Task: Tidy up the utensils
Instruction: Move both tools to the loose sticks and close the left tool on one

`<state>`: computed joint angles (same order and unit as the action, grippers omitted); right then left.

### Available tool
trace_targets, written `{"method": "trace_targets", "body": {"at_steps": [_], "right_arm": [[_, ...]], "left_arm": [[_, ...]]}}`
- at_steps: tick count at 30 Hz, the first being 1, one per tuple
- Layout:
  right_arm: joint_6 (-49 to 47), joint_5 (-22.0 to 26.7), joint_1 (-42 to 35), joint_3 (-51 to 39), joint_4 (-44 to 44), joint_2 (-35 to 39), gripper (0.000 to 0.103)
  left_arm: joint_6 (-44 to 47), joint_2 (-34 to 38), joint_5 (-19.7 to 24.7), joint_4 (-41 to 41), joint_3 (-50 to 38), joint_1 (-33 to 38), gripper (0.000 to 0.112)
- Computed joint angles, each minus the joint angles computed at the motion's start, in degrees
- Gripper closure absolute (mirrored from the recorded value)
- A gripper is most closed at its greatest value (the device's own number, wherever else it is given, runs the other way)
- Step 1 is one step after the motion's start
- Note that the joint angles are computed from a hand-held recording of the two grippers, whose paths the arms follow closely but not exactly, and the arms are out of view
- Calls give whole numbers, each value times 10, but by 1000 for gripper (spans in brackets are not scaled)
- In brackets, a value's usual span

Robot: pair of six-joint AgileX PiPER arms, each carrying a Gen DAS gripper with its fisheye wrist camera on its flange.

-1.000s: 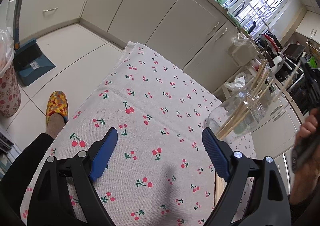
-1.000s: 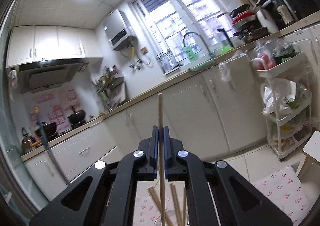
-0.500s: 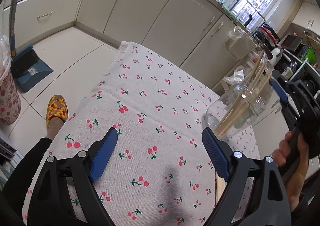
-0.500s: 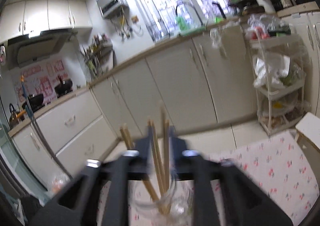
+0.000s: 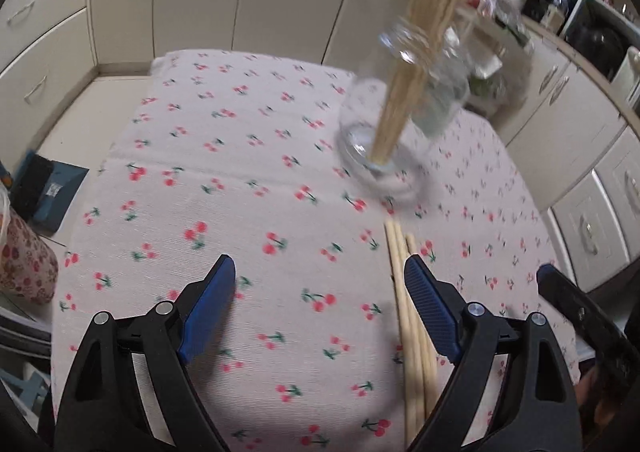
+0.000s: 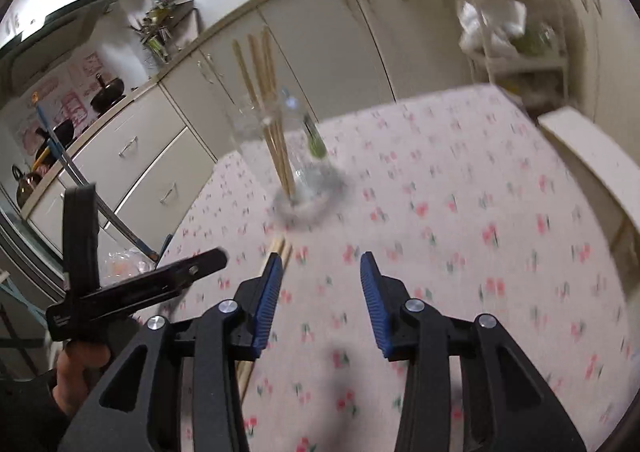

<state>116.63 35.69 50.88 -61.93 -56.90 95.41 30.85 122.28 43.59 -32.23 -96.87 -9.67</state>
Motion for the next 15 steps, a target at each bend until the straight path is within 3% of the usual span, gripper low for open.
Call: {"method": "trace_targets", "body": {"at_steps": [4,15], "right_arm": [[14,-8,6,1,-13,2,53],[25,-21,-3,16,-3,-8,49]], "left_arm": [[-53,2,-6,57,-7,-22,30],[-132,5,-50,196,-4,-78,30]]}}
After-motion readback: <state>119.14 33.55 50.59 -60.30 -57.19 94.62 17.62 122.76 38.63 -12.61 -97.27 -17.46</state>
